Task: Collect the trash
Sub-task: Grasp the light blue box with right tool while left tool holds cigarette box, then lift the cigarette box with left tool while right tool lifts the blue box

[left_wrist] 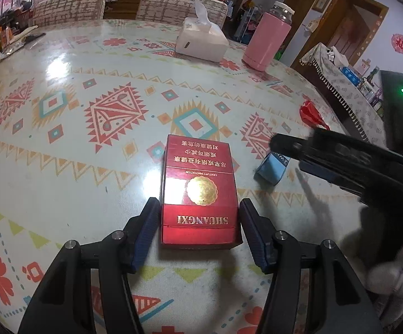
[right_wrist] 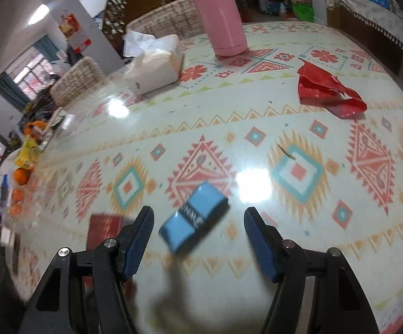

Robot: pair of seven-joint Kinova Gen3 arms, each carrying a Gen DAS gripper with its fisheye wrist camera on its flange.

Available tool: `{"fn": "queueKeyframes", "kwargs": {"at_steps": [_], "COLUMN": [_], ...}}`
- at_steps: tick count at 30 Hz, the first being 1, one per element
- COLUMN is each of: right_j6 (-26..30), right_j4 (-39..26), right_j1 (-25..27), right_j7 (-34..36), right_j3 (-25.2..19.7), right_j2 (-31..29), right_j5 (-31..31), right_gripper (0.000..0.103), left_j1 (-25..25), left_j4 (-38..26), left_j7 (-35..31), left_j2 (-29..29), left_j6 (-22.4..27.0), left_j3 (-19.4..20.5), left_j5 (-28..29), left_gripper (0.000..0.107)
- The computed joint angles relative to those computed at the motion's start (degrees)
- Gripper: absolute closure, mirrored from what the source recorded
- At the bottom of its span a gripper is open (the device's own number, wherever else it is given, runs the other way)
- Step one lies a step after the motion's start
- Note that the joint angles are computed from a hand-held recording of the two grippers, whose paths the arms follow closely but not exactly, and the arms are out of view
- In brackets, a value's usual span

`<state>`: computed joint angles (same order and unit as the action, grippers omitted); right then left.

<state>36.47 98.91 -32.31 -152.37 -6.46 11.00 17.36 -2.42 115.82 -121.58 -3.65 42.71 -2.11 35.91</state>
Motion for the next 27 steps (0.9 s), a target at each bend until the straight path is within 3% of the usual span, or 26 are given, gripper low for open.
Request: {"fn": "queueKeyframes", "kwargs": {"at_steps": [3,5,6,7,11,13,21,27], "right_j6": [4.67,7.64,9.67,10.86,9.61,7.86,8.79,8.09], "right_j4": [-4.05,-5.94,-6.95,-7.39,-5.03,-1.46,11.77,17.37], "right_j1": [-1.43,-3.83,-5.12,-6.03,-5.52,-4.88,-3.20,0.02], "right_j7": [-2.26,-4.31,-5.07,-5.64,-4.89,-5.30,-14.70,-21.54], "right_j3": [0.63,1.56,1.81,1.94,1.04,0.50,-5.38,-11.26], "right_j2": [2.96,4.35,5.07,5.42,3.76,0.84,-12.32,-16.75], "right_j5": [1.79,4.83,6.55,7.91,7.59,7.12,9.89,12.08], "right_gripper": [0.034,0.042,0.054,0.057,0.060,0.070,0.068,0.064], "left_j1": [-0.35,-0.78,-1.04,-1.32,-2.62,-2.98,-3.88,-4.05], "left_j4": [-0.19,-0.32,-0.31,-0.32,-0.46,-0.53,-0.09,0.41], "left_j7": [-0.31,-0.67,-1.10,-1.71,-4.21,-4.31,-6.03,-6.45], "left_j2": [0.20,0.28,0.29,0.36,0.83,0.84,0.91,0.70], "left_j6": [1.02,2.07,2.58,3.13,5.15,5.48,6.28,5.72], "left_j3": [-0.41,-0.78,-0.99,-1.23,-1.88,-1.69,-1.61,-1.51], "left_j5": [0.99,1.78,2.23,2.88,5.21,5.20,7.09,7.77], "left_gripper": [0.049,0.049,0.049,0.049,0.049,0.053,0.058,0.057]}}
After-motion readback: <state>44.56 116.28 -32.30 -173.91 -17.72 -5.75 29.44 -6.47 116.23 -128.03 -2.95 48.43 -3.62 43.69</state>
